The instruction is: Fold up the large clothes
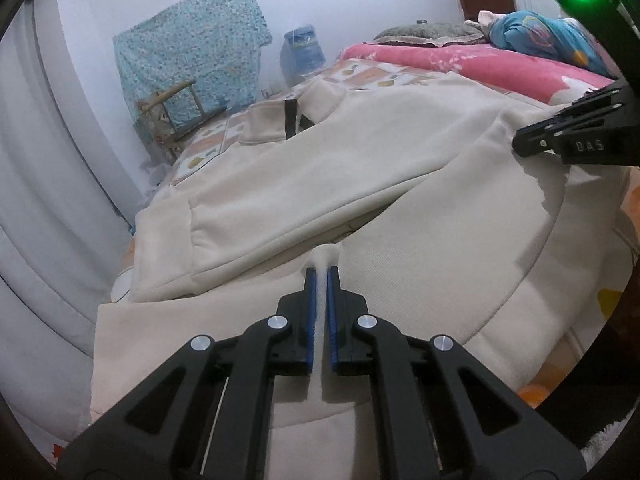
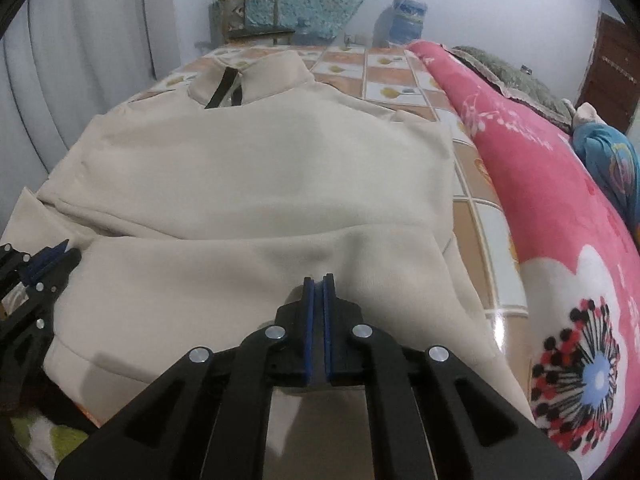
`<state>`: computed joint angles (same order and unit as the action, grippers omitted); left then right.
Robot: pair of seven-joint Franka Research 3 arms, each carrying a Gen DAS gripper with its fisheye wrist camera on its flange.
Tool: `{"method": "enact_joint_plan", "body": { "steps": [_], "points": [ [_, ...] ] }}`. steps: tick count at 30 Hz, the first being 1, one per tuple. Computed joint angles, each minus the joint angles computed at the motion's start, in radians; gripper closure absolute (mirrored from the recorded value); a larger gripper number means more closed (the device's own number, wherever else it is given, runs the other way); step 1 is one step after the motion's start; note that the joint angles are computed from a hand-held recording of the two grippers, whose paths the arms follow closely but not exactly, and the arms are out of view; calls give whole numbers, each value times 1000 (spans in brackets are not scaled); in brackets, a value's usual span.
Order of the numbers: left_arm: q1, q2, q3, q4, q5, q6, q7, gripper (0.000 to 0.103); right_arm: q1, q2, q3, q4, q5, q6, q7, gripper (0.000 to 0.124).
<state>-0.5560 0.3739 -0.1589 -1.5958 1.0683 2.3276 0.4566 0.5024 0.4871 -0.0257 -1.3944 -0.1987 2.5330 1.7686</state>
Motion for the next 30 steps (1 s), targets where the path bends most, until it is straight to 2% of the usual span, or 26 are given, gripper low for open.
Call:
{"method": "enact_joint_plan", "body": {
  "steps": [3,5,7,10,12,14,16,18,19,20,22,25,28,30],
  "points": [
    [3,-1,0,-3,-5,6,-3,97,-12,-63,15,-79,14,80,-17,114],
    [3,-2,0,-4,-5,8,-6,97,-45,-90,62,-118,80,123,-97,110],
    [6,-4,1,-7,-7,16,-18,97,-72,-80,110,-111,167,101,-188,109],
    [13,-4,1,-8,-17,32,-27,96,-21,-27,66,-56,126,25,-167,109],
    [27,-19,-1,-25,-35,60,-34,90,-11,-23,54,-67,120,62,-154,109],
    [50,-51,-5,-60,-69,104,-50,84,-12,-15,54,-50,130,49,-155,109],
    [85,-135,-1,-156,-80,193,-134,80,-22,-13,61,-46,153,42,-168,109],
    [94,-191,-3,-203,-48,137,-205,79,-29,-13,67,-47,172,41,-180,109],
    [98,-214,-8,-219,-33,73,-227,79,-29,-12,67,-46,177,42,-181,109],
    [102,-233,-14,-230,-26,-23,-240,78,-29,-16,67,-53,182,45,-180,109],
    [130,-248,-27,-245,-50,-118,-244,78,-28,-18,66,-60,188,53,-179,109],
    [196,-264,-35,-278,-156,-91,-204,77,-24,-16,62,-57,183,54,-183,109],
    [230,-279,-38,-315,-147,-23,-237,77,-24,-17,62,-58,185,54,-185,109],
    [234,-273,-47,-310,-116,-15,-234,97,-26,-17,64,-58,191,56,-187,109]
  ]
}}
